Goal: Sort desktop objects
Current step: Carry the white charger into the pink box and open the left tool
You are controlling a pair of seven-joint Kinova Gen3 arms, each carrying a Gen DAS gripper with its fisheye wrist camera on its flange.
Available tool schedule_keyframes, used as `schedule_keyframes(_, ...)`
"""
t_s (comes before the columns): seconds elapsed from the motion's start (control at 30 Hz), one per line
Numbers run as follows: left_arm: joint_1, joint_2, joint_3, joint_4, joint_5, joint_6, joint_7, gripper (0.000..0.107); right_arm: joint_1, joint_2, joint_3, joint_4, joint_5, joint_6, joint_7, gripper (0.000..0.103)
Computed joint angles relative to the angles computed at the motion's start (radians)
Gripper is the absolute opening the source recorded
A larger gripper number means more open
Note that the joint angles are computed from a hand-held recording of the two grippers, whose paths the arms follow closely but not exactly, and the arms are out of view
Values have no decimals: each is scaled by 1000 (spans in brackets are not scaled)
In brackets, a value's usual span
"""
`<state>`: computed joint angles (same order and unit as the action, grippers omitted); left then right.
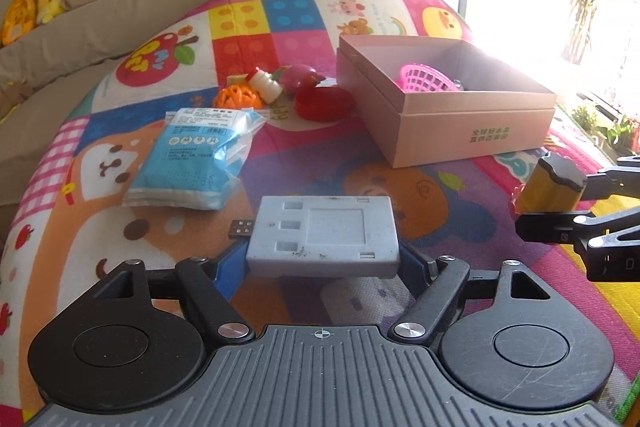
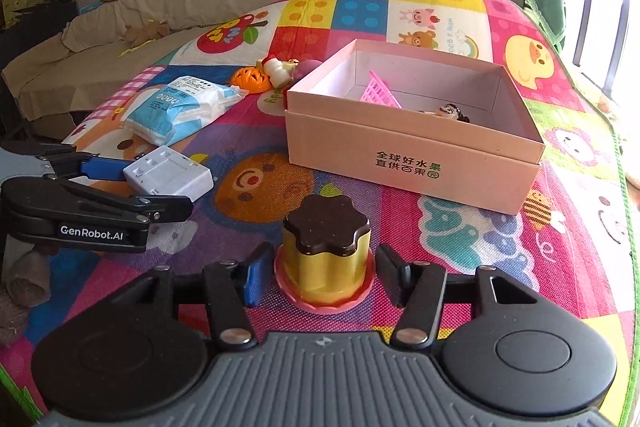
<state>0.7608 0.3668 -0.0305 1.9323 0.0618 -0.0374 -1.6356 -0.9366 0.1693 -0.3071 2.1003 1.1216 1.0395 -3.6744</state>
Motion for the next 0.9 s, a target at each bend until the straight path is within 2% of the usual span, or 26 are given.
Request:
schedule_keyframes(0.03,-28,-10,36,6,-4,-6,-3,82,2,-12,-10,2,-7,14,0,56)
schedule_keyframes(0.1,-75,-32,101,16,0,-22,-25,82,53,-38,-84,5,-16,57,1,56)
schedule_keyframes(0.17,-82,-51,123,20,-24,-57,-23,82,103,-68,-163,7,-18,115,1,56)
schedule_keyframes(0.2,-93,-58,141,16,-54,-73,-6,82,101,-80,-178,3,-19,156,4,56)
schedule_keyframes(0.27,-155,-60,218,-7,-103,-96,6,82,46,-105,-152,-2,-15,237,8,56)
schedule_keyframes(0.37,-243,-21,346,-123,-195,-57,22,82,-66,-137,-86,-2,-4,359,-3,56)
schedule_keyframes(0.43,-263,29,400,-216,-248,-31,25,82,-57,-142,-120,7,-3,419,-29,56)
schedule_keyframes(0.53,-250,149,447,-355,-254,-62,-46,83,-40,-163,-124,43,-11,403,-80,56)
schedule_keyframes(0.6,-201,213,418,-448,-200,-46,-76,85,-14,-167,-115,59,-19,362,-101,56)
schedule_keyframes(0.63,-168,235,379,-493,-180,-15,-85,86,1,-165,-108,63,-25,341,-106,56)
schedule_keyframes(0.7,-150,243,349,-528,-128,54,-79,90,20,-164,-104,77,-33,306,-119,56)
schedule_keyframes(0.73,-157,238,351,-518,-103,71,-88,97,23,-164,-106,88,-29,298,-130,53)
schedule_keyframes(0.77,-157,224,336,-489,-91,71,-88,97,27,-165,-106,96,-26,291,-134,49)
schedule_keyframes(0.83,-115,187,260,-397,-98,22,-62,97,43,-171,-99,112,-24,258,-139,46)
schedule_keyframes(0.9,-84,158,194,-309,-135,-13,14,97,71,-173,-82,120,-20,204,-128,44)
